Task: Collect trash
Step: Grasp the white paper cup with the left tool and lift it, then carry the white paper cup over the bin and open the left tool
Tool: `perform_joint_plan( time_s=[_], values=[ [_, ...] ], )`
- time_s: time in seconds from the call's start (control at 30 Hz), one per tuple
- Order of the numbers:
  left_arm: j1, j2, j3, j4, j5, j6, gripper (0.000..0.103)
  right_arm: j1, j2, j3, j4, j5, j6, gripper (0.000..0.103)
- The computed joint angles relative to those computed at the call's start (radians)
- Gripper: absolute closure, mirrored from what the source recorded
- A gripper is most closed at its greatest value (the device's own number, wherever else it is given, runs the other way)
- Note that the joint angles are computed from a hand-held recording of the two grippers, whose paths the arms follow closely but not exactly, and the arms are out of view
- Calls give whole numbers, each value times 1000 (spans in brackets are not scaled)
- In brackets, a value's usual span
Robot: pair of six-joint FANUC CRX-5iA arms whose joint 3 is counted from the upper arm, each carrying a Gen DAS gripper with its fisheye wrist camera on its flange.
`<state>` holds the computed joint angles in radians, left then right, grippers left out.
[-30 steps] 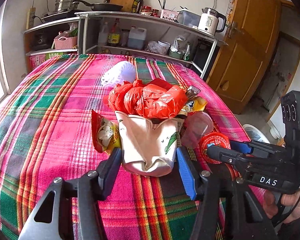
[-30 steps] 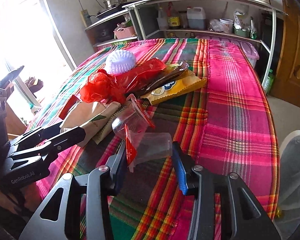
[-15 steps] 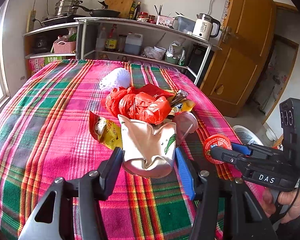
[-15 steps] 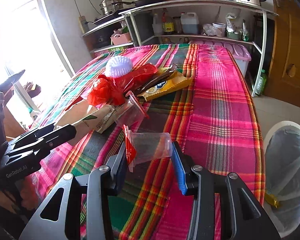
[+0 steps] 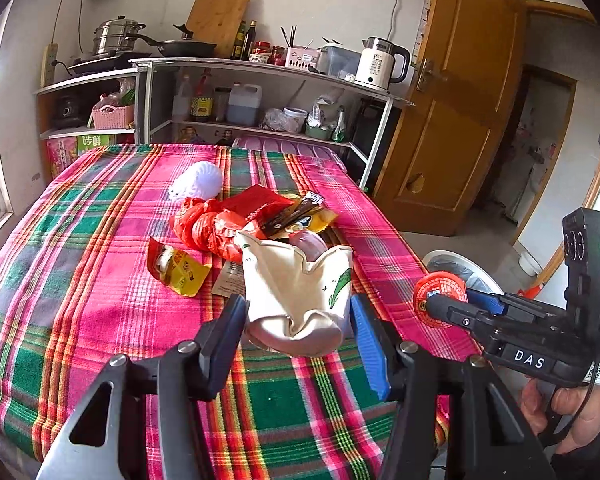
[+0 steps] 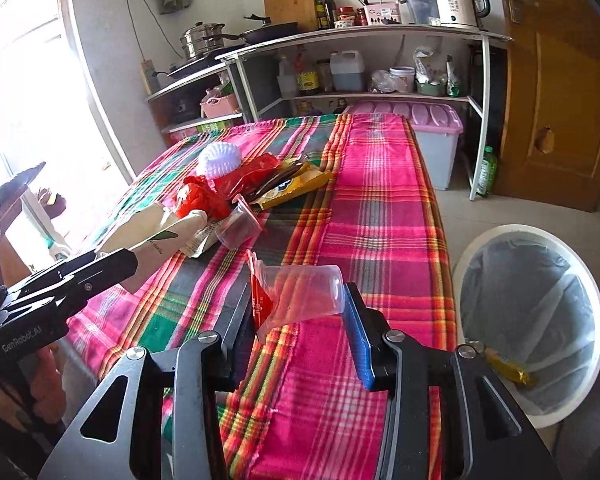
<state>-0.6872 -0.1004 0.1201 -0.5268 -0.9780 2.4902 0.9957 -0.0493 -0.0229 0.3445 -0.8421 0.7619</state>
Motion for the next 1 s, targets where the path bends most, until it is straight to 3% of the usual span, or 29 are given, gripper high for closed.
perform_joint_plan(
  time_s=[0.5, 1.0],
  values=[
    [-43, 115, 117, 74, 43, -105, 47, 0, -162, -181, 186, -25, -211, 61],
    [-26, 265, 237, 216, 123, -279, 47, -81, -215, -251, 192, -53, -266, 61]
  ],
)
